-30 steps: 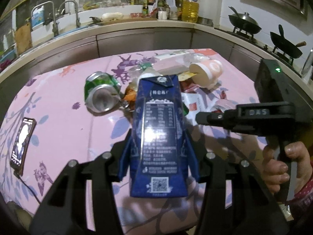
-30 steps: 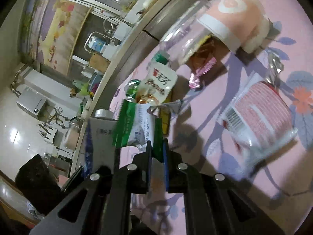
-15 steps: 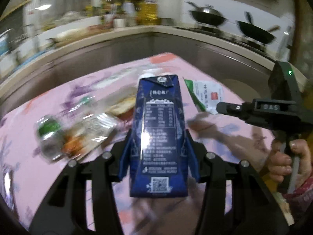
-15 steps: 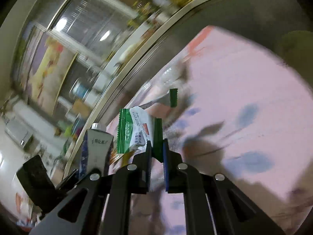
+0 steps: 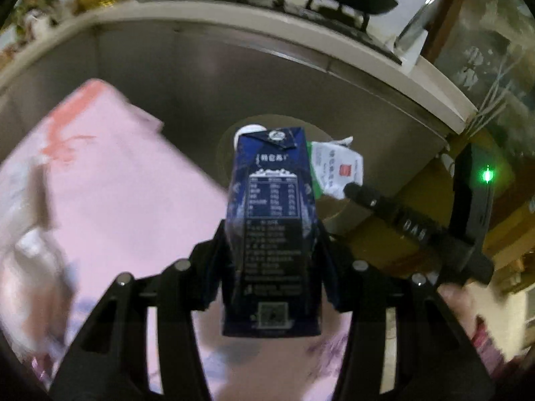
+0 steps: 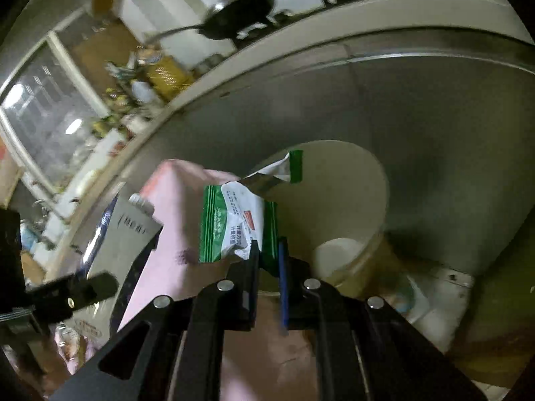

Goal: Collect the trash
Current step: 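Carry the blue carton and green packet to the beige bin and release both, then return both tools to the table and reach the snack wrapper with the left tool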

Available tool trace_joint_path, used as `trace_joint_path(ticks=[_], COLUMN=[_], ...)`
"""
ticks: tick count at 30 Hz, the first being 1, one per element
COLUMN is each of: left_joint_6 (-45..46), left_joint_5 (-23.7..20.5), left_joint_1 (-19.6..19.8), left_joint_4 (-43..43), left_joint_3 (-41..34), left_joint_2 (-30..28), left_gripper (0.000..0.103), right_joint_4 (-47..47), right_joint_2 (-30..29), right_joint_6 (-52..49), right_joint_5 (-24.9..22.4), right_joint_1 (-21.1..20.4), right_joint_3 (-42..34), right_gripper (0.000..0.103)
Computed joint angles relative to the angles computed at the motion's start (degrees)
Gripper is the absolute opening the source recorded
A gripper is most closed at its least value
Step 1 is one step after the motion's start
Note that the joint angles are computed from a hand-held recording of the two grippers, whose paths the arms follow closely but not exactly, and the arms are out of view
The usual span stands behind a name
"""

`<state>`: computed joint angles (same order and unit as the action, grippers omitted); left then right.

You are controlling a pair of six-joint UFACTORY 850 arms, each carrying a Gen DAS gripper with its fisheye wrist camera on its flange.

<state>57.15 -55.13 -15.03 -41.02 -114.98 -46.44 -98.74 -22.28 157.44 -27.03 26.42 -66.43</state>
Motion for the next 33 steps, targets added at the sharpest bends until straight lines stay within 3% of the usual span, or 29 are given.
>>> trace_joint_path(ticks=[4,6,7,8,10,14,19,22,27,33], left_joint_6=[-9.54,-12.79,-15.70,-16.85,-19.13,-20.96,-7.69,2.03,11.68,17.22], left_joint_5=[-6.09,-7.37,-8.27,-8.78,-8.45,-8.05,-3.36,-1.30,2.48,4.93], left_joint_1=[-3.40,-4.15,-4.65,-4.72,-4.87,-4.20,-0.52,2.59,7.61,16.68], left_joint_4=[5.63,7.69,9.36,9.74,10.11,8.58,-5.04,-12.35,-16.04,-17.46], left_joint_3=[-15.68,-19.59,-23.34,-24.68,-26.42,-26.42,-8.23,3.63,18.12,28.20], left_joint_2=[-10.71,-13.53,-15.97,-16.83,-17.91,-17.00,-3.86,4.50,13.92,19.43], left_gripper=[0.048,0.048,0.050,0.059,0.068,0.069,0.069,0.069,0.069,0.069], right_joint_4=[-4.18,-5.88,-8.64,-11.33,-11.95,-12.06,-11.17,-10.70,-10.95,-10.48], right_joint_2=[-0.15,-0.66,-0.84,-0.60,-0.18,1.06,5.27,6.16,4.47,-0.46], right_joint_6=[5.06,7.25,10.14,13.02,15.15,15.67,18.44,18.37,15.34,8.45], right_joint_5=[2.35,3.02,3.34,3.65,1.90,-1.19,-11.93,-14.57,-13.60,-7.12], right_joint_1=[-2.29,-2.97,-3.31,-3.82,-3.43,-2.65,1.89,4.19,7.06,9.07], right_joint_3=[1.74,1.92,2.09,2.56,3.27,3.79,7.51,7.80,4.60,-3.91], right_gripper=[0.009,0.012,0.020,0.028,0.068,0.071,0.071,0.071,0.070,0.063])
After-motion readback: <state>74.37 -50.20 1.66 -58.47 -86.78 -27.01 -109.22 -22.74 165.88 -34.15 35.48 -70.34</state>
